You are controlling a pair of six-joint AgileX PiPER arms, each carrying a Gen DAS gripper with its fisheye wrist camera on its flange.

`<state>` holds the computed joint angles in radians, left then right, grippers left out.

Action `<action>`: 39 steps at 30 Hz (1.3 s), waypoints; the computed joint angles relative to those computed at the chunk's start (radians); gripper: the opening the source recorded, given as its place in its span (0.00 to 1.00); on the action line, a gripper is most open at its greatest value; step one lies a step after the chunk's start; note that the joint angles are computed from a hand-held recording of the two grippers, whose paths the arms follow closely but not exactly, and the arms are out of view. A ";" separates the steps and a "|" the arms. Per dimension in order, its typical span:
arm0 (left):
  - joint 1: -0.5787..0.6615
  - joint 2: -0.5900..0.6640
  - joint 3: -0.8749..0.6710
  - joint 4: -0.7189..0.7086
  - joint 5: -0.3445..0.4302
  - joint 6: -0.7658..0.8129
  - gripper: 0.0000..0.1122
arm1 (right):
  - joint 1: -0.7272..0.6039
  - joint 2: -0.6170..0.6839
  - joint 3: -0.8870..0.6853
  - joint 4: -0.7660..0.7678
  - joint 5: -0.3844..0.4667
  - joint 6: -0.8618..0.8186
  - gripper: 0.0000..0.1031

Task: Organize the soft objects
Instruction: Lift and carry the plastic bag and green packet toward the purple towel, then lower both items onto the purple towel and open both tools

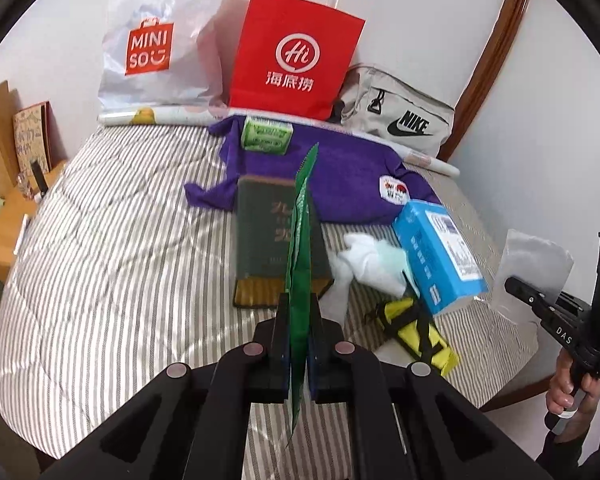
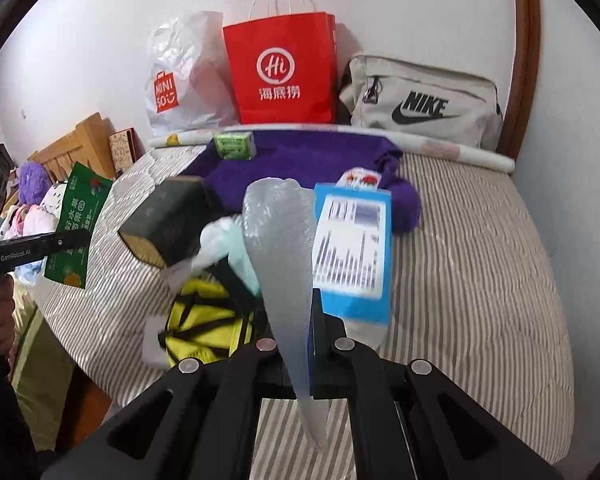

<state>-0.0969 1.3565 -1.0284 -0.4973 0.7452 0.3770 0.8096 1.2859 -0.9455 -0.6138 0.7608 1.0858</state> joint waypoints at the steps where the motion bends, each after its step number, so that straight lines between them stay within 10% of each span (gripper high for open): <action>1: -0.007 0.009 -0.018 0.011 0.001 -0.012 0.06 | -0.011 0.008 -0.018 0.009 -0.001 -0.022 0.02; 39: -0.058 0.762 -0.993 0.166 0.261 -0.255 0.06 | -0.460 0.593 -0.678 0.454 -0.033 -0.713 0.02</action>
